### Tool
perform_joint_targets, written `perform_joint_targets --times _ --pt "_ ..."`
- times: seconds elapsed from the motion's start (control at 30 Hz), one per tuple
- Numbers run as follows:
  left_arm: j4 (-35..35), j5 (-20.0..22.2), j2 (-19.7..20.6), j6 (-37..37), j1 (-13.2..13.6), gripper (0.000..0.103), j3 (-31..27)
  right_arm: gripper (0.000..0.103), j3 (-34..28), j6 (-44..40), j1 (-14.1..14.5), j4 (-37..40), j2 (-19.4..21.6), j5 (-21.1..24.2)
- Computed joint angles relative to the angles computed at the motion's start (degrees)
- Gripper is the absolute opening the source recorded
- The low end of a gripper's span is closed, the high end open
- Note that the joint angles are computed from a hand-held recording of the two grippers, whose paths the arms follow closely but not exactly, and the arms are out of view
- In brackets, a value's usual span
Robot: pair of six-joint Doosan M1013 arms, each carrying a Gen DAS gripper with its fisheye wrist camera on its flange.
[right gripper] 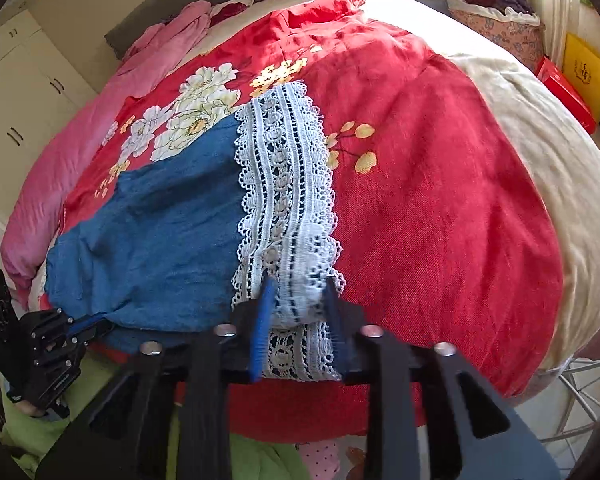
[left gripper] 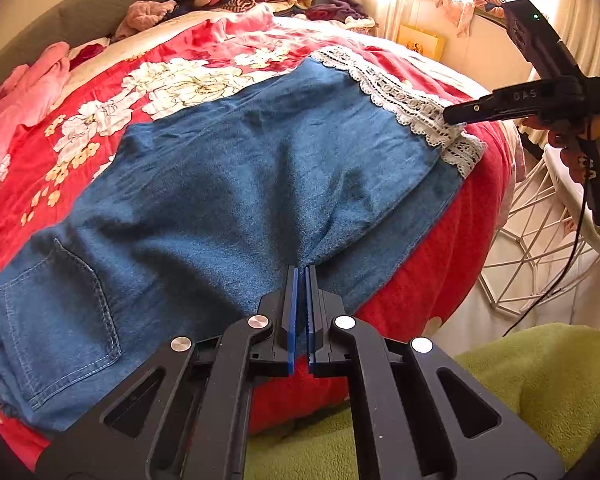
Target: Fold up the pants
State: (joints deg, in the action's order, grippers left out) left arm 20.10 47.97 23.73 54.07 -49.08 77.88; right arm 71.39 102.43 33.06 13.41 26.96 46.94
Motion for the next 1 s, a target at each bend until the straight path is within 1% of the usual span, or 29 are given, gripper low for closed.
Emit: perform_joint_targets --times 0.03,0.17,0.33,0.4,0.5,0.57,0.63,0.67,0.73,0.77,0.8,0.83,0.87,0.9,0.93,0.97,1.0 --pt "0.11 -0.05 -0.19 -0.17 -0.07 0.000 0.11 0.012 0.36 -0.89 0.10 -0.28 -0.46 -0.44" --pt "-1.22 -1.17 -1.21 1.02 -0.25 0.000 0.83 0.012 1.14 -2.70 0.29 -1.99 -1.92 -0.28" --pt "-3.21 -0.43 -1.10 2.82 -0.31 0.000 0.95 0.011 1.50 -3.05 0.73 -4.14 -1.88 2.48" --pt "-4.14 0.70 -0.54 3.40 -0.17 0.001 0.55 0.012 1.20 -1.85 0.84 -5.26 -1.14 4.35" --pt "-6.02 1.10 -0.14 4.56 0.07 0.005 0.52 0.014 1.12 -1.20 1.12 -6.85 -0.86 5.00" --pt "-6.69 0.27 -0.70 4.87 0.12 0.016 1.14 0.018 1.14 -0.69 1.34 -8.40 -1.33 4.65" --pt "-5.99 -0.87 -1.73 3.91 0.16 0.022 2.12 0.019 1.19 0.27 1.74 -11.15 -1.92 3.87" --pt "-5.00 -1.81 -2.72 2.37 0.24 0.025 3.10 0.019 1.12 0.91 2.02 -12.90 -2.16 3.37" --pt "-1.54 -2.49 -4.59 -3.07 0.44 0.030 4.90 0.021 1.07 0.74 2.42 -14.54 -2.62 1.38" --pt "1.33 -2.60 -5.96 -7.42 0.66 0.033 6.19 0.026 0.88 -0.28 2.59 -14.31 -2.65 0.36" --pt "3.83 -2.52 -7.04 -11.02 0.80 0.035 7.23 0.029 0.51 -1.86 2.79 -13.62 -2.50 -0.67" --pt "7.55 -1.92 -8.62 -16.55 1.04 0.043 8.78 0.033 0.01 -2.90 2.96 -13.12 -2.19 -1.04" --pt "10.24 -0.91 -9.69 -20.49 1.15 0.051 9.83 0.033 -0.87 -4.35 3.20 -12.12 -1.55 -1.08" --pt "13.08 0.82 -10.59 -24.39 1.26 0.054 10.73 0.033 -1.61 -5.51 3.30 -11.05 -0.94 -0.83" --pt "15.82 3.53 -11.37 -28.22 1.28 0.062 11.51 0.033 -2.34 -6.37 3.39 -10.19 -0.32 -0.42" --pt "18.27 8.03 -12.24 -33.52 1.53 0.068 12.45 0.033 -3.16 -6.81 3.56 -9.74 0.33 0.16" --pt "18.70 9.79 -12.75 -35.92 1.84 0.071 12.97 0.033 -4.02 -7.48 3.73 -9.16 1.07 0.85"
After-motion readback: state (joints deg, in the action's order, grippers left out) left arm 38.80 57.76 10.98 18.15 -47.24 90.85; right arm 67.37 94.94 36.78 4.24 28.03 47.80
